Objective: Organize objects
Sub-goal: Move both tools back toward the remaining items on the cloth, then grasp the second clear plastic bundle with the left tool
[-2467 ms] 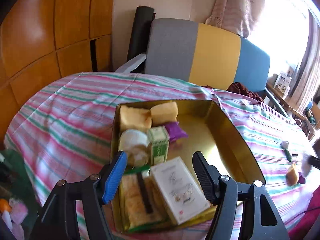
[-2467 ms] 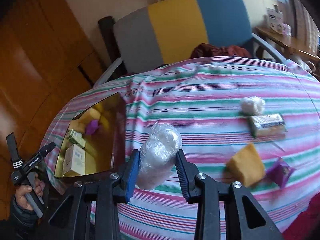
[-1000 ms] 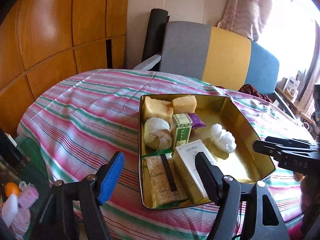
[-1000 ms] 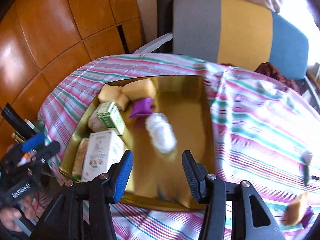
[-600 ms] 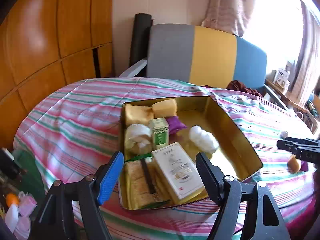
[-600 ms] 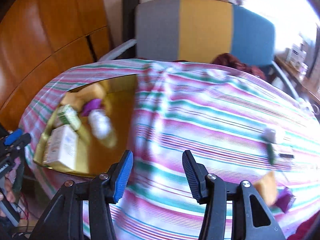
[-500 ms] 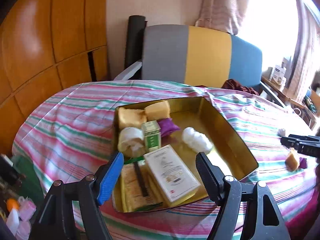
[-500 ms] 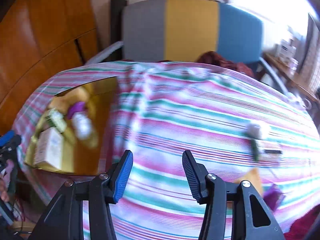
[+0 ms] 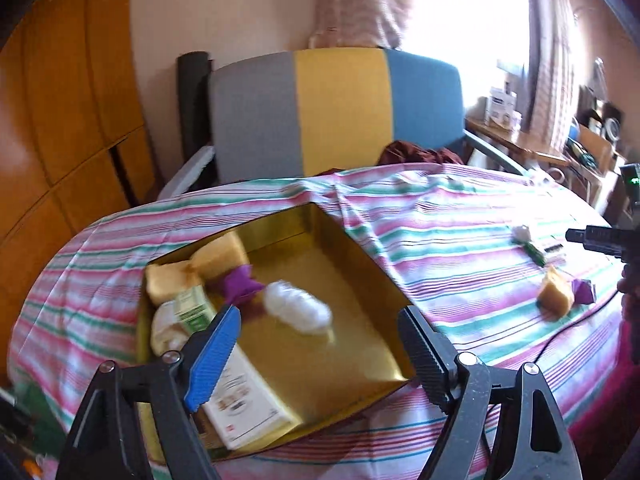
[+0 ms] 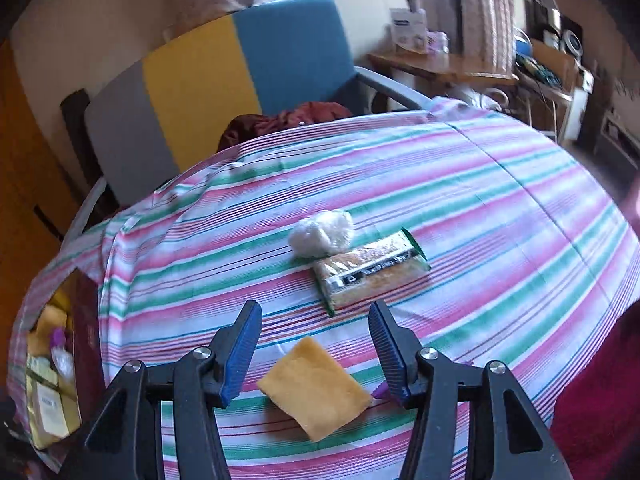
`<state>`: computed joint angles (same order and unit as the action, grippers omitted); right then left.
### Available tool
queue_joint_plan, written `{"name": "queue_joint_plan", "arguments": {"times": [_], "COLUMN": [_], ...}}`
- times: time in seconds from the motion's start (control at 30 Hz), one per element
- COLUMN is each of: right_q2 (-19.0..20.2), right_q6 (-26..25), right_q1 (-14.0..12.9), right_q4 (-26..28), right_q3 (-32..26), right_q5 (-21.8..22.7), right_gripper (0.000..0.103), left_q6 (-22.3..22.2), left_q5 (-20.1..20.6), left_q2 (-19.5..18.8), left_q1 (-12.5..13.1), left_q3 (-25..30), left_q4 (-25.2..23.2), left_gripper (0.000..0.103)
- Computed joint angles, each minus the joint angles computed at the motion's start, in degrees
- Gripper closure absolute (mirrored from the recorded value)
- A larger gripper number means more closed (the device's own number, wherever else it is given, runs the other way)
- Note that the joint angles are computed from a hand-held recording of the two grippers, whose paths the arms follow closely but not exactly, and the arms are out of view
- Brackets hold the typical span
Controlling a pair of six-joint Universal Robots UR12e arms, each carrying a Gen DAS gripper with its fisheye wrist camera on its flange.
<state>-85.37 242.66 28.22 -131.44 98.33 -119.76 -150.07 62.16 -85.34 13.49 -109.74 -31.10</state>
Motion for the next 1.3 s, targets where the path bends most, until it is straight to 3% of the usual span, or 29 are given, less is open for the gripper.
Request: {"name": "queue_joint_plan", "arguments": {"times": [0.2,0.3,0.4,0.57,0.8,0.97,1.13,1.3], "right_q2": [-3.85,-6.62,-8.23,-8.16,-8.33,-8.15,-8.09,-7.99], "right_q6": [15.29,23.53,27.79,25.58,25.13,23.27,22.22,21.35], "right_q1": [-0.98,-1.87,-2.62,-3.16,-3.05,-3.32,-3.77,-4.19], "right_q4": [2.93,0.66,-2.41,-5.72,-9.31,-12.05,-13.96,-15.56], "right_q3": [3.74,7.35,10.04,10.65,11.56,11.92,12.33,12.68], "right_q5": [-2.64,-2.36,-0.81,1.60,1.61,3.32,5.29,7.28], "right_gripper": [0.047,0.046,0.046,0.046,0.046,0.046,0.046,0.046], "left_q6": [1.31,2.32,3.33,6.38,10.58,10.03,7.55,5.49], "left_q5": [0.47,1.10,1.07,2.81,3.07,3.16,3.93,2.20], "left_q2": [-1.04,-1.83,-2.46,-3.15,-4.46,-6.72,-10.06,-12.76], "left_q1": [-3.28,-4.98,-6.64,-9.54,-12.81,-15.13,-17.76,-20.69], "left_q3": [1.23,2.00,2.93,3.42,4.35,7.05,11.76,14.24], "left_q4": [-0.45,0.44,-0.84,-2.88,-5.22,-7.59,-15.60,-16.40], "left_gripper": [0.021,0.021,0.021,0.021,0.026,0.032,0.055,0.055]}}
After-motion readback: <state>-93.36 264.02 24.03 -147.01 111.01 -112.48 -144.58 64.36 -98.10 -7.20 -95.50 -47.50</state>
